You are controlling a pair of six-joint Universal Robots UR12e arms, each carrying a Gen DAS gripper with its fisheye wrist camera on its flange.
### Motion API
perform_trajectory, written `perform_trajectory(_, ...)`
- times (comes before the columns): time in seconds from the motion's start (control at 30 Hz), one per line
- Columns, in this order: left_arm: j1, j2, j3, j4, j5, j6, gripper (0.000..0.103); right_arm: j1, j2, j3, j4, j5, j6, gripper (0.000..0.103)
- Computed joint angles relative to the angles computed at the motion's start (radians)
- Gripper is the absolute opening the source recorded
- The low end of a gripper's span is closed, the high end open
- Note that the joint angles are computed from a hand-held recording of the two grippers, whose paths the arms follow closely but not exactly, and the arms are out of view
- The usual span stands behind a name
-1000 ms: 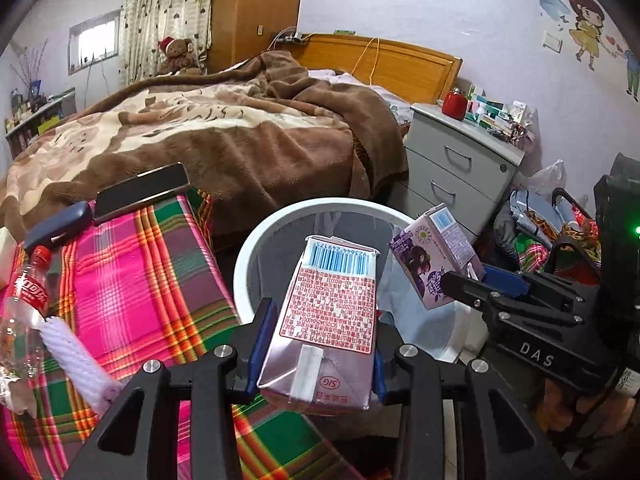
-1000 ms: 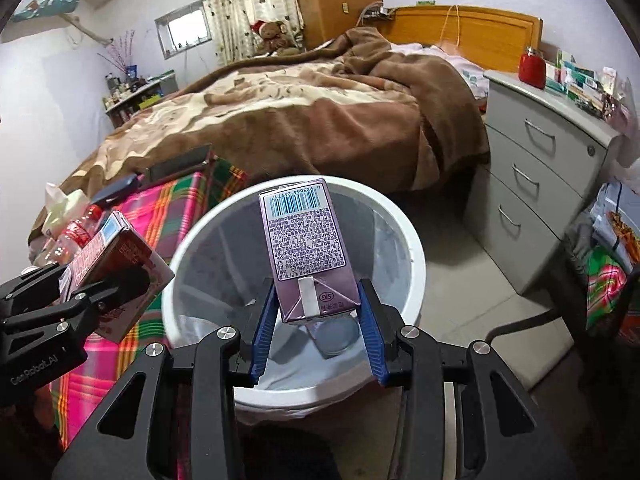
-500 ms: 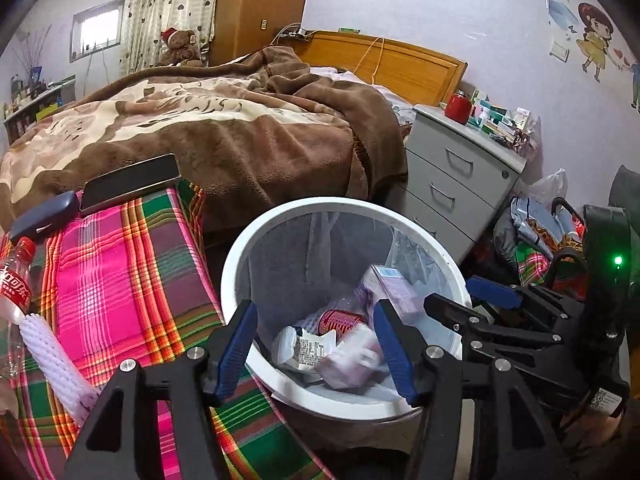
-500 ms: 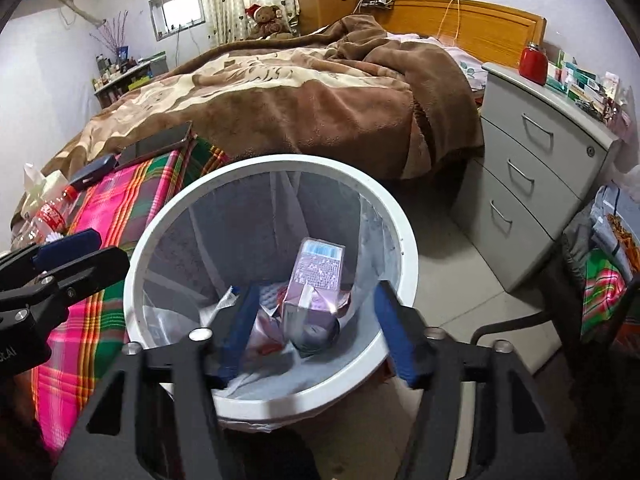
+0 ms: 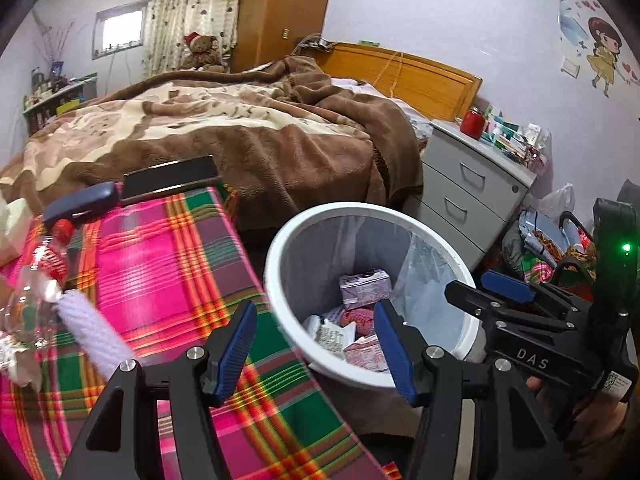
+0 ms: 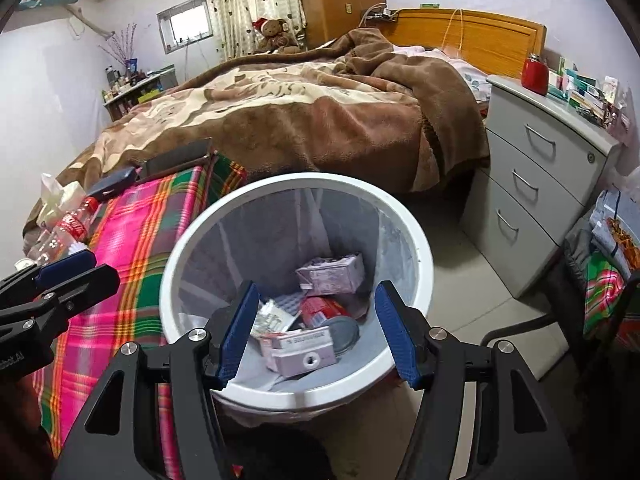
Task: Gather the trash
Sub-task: 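Move both grippers back over the bed toward the remaining trash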
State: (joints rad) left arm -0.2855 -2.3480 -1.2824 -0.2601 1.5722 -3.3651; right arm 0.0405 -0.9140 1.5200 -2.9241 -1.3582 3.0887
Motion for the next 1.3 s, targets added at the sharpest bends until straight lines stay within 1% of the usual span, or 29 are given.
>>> perform_trajectory(0.13,0.000,0.032,-0.050,0.036,0.042,-0.001,0.060,0.007,-0.006,0.006,-0.021,0.021,-0.007,0.062)
perform_trajectory(0.53,0.025,0.117,-0.185,0.108,0.101,-0.047,0.061,0.035,-0.015,0.018,-0.059,0.081,-0.030,0.062)
perform_trajectory(0.77,0.045,0.164,-0.270,0.145,0.171,-0.081,0.061,0.061,-0.012,0.011,-0.048,0.118,-0.067,0.062)
perform_trajectory(0.9,0.063,0.188,-0.314,0.166,0.187,-0.100,0.061,0.071,-0.013,0.010,-0.043,0.138,-0.090,0.062)
perform_trajectory(1.3,0.113,0.244,-0.418,0.207,0.273,-0.162,0.061,0.106,0.002,-0.021,0.010,0.199,-0.155,0.062)
